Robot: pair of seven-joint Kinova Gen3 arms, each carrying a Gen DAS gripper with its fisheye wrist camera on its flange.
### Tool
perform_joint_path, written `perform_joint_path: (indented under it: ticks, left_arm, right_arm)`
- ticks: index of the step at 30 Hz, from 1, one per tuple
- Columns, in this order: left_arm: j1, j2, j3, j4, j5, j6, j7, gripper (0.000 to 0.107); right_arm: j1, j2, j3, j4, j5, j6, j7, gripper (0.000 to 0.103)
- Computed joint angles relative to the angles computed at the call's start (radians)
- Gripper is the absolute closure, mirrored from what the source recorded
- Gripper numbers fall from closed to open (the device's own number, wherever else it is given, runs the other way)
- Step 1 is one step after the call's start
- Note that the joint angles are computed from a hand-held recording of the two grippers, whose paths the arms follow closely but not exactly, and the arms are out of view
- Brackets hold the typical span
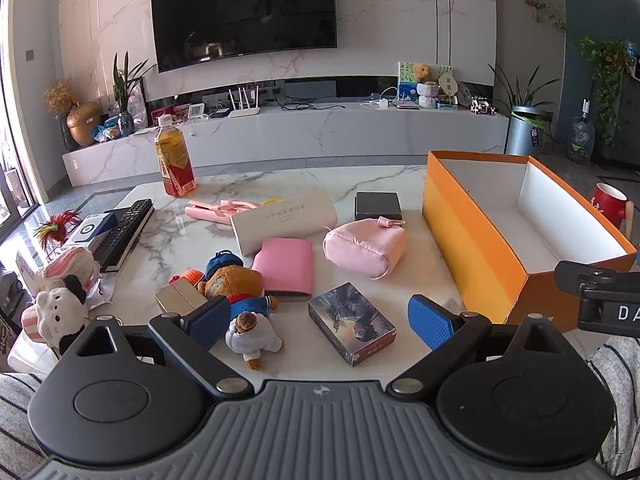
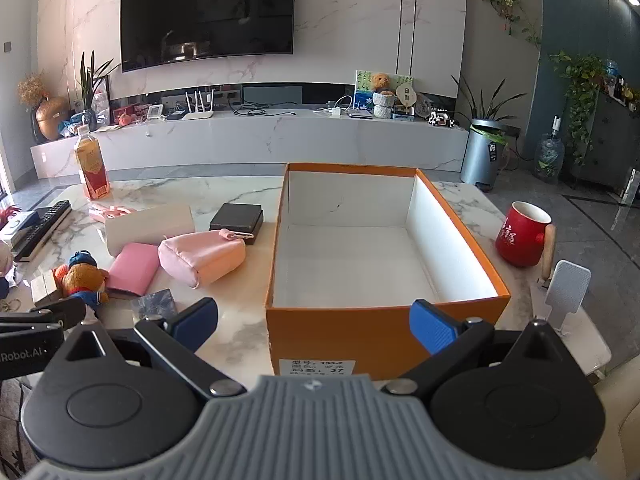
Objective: Organize objects
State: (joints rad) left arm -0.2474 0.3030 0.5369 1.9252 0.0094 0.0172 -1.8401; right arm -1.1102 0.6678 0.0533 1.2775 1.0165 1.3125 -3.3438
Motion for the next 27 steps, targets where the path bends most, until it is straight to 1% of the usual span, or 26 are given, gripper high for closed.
perform_joint_path:
  ticks: [2, 7, 9, 11, 17, 19, 21, 26, 27]
  left_arm:
    - [0.013, 0.001, -0.015, -0.002, 0.001, 0.002, 0.003, 0.004]
    - [0.017, 0.005, -0.022, -0.007, 0.005, 0.007, 0.008, 0.004]
    - [0.049, 0.001, -0.059, -0.008, 0.009, 0.006, 0.013, 0.004]
    - [0.060, -0.001, -0.071, -0.009, 0.012, 0.008, 0.017, 0.004]
    - [0.043, 0.005, -0.055, -0.019, 0.026, 0.026, 0.008, 0.004]
    - [0.005, 0.013, -0.013, -0.025, 0.033, 0.041, -0.010, 0.004]
    - [-0.009, 0.016, 0.003, -0.028, 0.049, 0.051, -0.028, 0.004]
    - [-0.012, 0.017, 0.006, -0.027, 0.075, 0.048, -0.059, 0.004]
    - [-0.002, 0.016, -0.005, -0.027, 0.080, 0.047, -0.061, 0.004]
  right_arm:
    - [0.002, 0.012, -0.001, -0.017, -0.004, 0.014, 0.033, 0.001]
    - [-0.002, 0.010, 0.004, 0.002, 0.001, 0.003, 0.012, 0.001]
    - [0.000, 0.018, 0.004, -0.015, -0.004, 0.015, 0.024, 0.001]
    - [0.003, 0.019, 0.005, -0.015, -0.008, 0.010, 0.021, 0.001]
    - [0.001, 0.033, 0.010, -0.034, -0.016, 0.028, 0.042, 0.001]
    - [-0.001, 0.035, 0.013, -0.037, -0.018, 0.030, 0.039, 0.001]
    - [-0.002, 0.035, 0.015, -0.036, -0.018, 0.030, 0.035, 0.001]
    - [0.000, 0.032, 0.014, -0.031, -0.021, 0.024, 0.035, 0.001]
    - [0.002, 0.030, 0.013, -0.028, -0.022, 0.019, 0.033, 0.001]
